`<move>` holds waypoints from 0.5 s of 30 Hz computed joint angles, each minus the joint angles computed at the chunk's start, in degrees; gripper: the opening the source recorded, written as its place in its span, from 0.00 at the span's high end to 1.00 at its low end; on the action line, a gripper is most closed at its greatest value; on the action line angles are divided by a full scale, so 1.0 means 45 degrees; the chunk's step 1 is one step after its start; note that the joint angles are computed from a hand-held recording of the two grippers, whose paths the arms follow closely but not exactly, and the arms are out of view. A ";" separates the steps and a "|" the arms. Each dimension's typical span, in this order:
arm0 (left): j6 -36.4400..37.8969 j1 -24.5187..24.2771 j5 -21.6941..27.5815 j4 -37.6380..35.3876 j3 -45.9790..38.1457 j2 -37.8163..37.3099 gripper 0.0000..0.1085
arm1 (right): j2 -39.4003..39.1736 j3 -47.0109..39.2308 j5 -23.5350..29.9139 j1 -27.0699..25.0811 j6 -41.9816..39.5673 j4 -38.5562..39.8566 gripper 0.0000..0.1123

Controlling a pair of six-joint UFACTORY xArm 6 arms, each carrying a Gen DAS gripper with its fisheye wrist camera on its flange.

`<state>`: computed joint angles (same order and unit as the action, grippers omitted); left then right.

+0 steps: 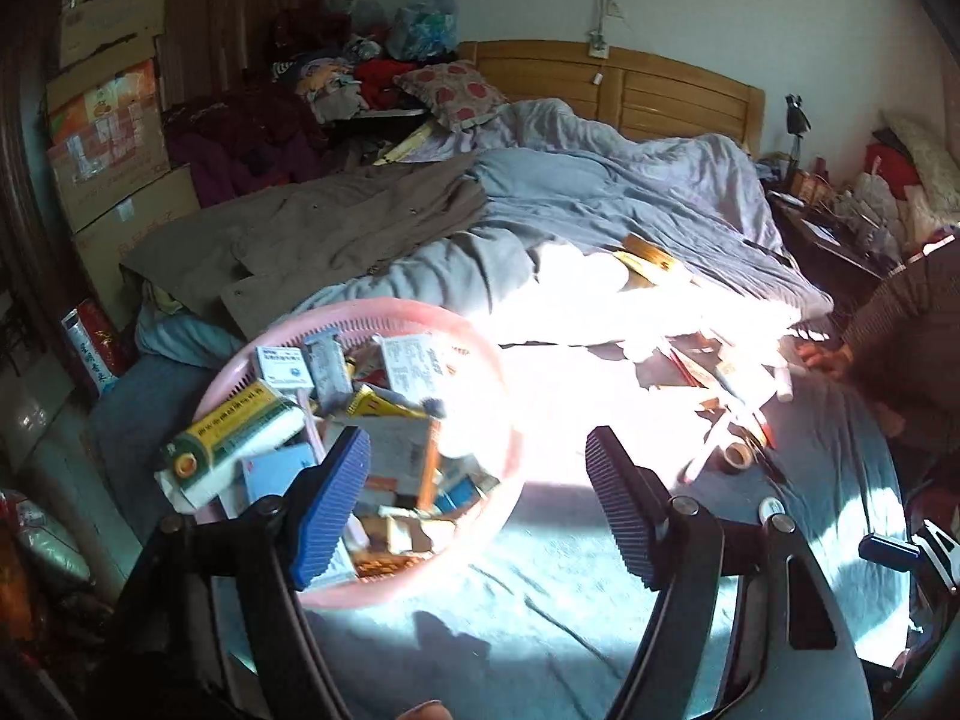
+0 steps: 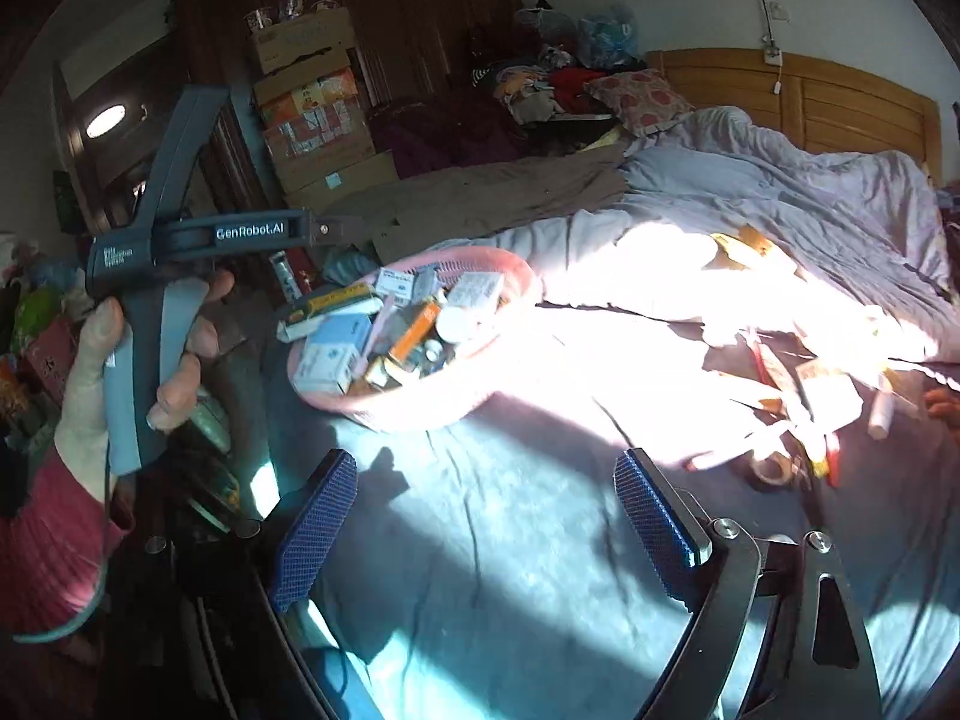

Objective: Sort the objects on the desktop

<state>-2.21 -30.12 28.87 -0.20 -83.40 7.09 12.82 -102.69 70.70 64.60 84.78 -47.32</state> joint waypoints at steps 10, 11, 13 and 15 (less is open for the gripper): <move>-0.1022 -0.3256 0.1950 0.0282 0.2514 -0.1350 0.29 | -0.3745 0.4801 0.5019 0.5591 0.8133 0.0974 0.08; -0.1522 -0.3579 0.2128 0.0802 0.2651 -0.1458 0.29 | -0.3840 0.4874 0.5277 0.5818 0.8745 0.1131 0.08; -0.2210 -0.4176 0.2410 0.1696 0.2756 -0.1613 0.29 | -0.3631 0.4338 0.6373 0.6372 0.9524 0.1277 0.08; -0.3477 -0.4696 0.2657 0.3227 0.2819 -0.1829 0.29 | -0.3349 0.3508 0.8032 0.7528 1.0790 0.1656 0.08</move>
